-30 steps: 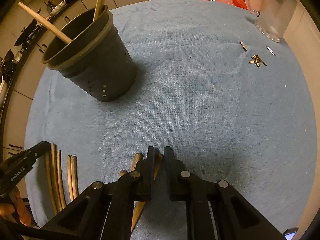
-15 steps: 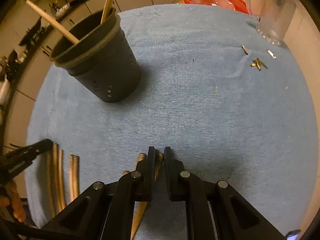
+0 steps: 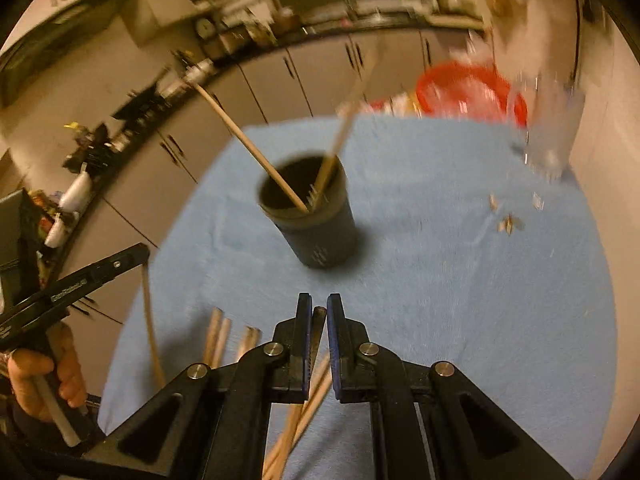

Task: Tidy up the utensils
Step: 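Carry both chopsticks to the dark holder and lower them inside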

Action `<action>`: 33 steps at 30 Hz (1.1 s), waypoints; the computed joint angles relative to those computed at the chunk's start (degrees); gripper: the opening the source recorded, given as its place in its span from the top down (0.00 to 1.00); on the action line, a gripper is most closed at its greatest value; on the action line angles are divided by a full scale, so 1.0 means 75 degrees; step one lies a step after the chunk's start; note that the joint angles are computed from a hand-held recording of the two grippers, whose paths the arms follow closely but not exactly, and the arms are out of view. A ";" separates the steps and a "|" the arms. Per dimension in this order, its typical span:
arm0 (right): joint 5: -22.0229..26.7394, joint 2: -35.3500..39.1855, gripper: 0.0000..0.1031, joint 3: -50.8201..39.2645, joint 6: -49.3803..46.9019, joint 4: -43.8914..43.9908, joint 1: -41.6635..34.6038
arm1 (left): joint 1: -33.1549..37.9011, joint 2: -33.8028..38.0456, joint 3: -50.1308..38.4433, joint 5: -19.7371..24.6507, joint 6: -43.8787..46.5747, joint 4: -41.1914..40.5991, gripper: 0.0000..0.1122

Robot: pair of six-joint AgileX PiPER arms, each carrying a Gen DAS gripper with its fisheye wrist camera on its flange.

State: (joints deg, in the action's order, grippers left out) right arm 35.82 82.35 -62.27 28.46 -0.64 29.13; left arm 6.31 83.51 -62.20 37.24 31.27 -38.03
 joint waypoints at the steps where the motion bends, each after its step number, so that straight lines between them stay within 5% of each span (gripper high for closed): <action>1: 0.0013 -0.0201 0.93 0.0020 0.0014 -0.0146 -0.0002 | -0.0042 -0.0203 0.0104 -0.0212 0.0135 -0.0102 0.95; 10: 0.0499 -0.1086 0.93 -0.0496 0.2017 -0.2651 0.1186 | -0.0047 -0.1233 0.0486 -0.0977 0.1149 -0.1448 0.95; 23: 0.0938 -0.0947 0.94 -0.1434 0.1999 -0.3141 0.1177 | 0.0037 -0.1551 0.0077 -0.1056 0.1545 -0.2184 0.95; 33: 0.1515 -0.0565 0.94 -0.2716 0.1671 -0.3345 0.1204 | -0.0377 -0.1425 -0.0741 -0.1142 0.0735 -0.1612 0.95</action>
State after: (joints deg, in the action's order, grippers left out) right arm 47.18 78.12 -82.65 41.00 -25.72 38.15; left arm 3.48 72.82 -67.76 28.67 36.78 -50.12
